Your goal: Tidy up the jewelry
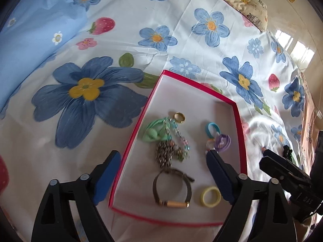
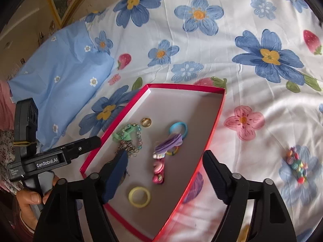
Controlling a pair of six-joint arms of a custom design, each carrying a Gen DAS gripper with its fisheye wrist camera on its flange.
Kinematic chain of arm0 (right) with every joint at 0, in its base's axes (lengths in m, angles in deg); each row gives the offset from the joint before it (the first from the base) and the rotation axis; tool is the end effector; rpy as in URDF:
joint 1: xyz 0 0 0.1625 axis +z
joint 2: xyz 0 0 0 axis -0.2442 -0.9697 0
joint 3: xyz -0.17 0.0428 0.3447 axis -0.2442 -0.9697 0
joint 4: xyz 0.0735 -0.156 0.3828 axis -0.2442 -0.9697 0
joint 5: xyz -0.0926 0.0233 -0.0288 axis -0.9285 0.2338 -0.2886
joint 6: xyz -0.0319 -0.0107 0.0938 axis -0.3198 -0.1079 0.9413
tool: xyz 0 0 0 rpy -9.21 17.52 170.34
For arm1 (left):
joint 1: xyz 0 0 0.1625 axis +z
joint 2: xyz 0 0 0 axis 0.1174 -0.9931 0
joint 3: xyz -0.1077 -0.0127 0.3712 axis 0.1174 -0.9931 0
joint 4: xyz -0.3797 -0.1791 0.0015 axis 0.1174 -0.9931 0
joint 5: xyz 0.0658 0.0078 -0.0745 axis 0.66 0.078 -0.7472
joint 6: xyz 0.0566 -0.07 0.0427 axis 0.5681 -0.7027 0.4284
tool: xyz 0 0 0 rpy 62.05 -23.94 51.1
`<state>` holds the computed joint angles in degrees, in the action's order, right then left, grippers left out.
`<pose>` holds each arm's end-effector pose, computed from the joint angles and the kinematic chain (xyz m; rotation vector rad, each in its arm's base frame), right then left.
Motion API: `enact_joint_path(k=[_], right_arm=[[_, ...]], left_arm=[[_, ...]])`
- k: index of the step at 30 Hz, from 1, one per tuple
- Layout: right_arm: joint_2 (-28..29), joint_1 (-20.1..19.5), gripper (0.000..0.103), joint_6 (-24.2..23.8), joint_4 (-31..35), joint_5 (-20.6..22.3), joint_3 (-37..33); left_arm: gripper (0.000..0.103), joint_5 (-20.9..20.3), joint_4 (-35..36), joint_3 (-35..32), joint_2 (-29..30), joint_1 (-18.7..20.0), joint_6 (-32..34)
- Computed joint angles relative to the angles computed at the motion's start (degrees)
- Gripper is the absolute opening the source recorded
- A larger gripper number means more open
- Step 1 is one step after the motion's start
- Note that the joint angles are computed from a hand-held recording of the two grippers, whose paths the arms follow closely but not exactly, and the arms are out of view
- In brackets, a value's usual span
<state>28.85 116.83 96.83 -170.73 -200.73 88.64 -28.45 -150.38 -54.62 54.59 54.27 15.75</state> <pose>0.2645 -0.8023 0.2909 -0.2028 -2.5763 0.9783 -0.2819 -0.8587 0.2351 0.8054 2.6652 -0.5470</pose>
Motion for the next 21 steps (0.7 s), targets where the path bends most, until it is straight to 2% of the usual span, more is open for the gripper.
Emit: enact_joint_path(k=[4, 6, 12, 21], right_arm=[[-2.4, 0.78, 0.085, 0.21, -3.15, -0.33, 4.53], [-3.25, 1.07, 0.087, 0.23, -4.15, -0.38, 6.16], [-5.85, 2.05, 0.09, 0.94, -7.45, -0.6, 12.04], [-8.71, 4.11, 0.092, -0.66, -7.07, -2.28, 18.09]], left_arm=[[0.094, 0.08, -5.14, 12.05, -7.17, -0.18, -0.99], [0.094, 0.37, -6.49, 15.51, -9.29, -0.32, -1.04], [0.094, 3.88, -13.57, 29.25, -17.16, -1.33, 0.46], [0.095, 8.15, -18.03, 42.58, -25.84, -2.75, 4.17]])
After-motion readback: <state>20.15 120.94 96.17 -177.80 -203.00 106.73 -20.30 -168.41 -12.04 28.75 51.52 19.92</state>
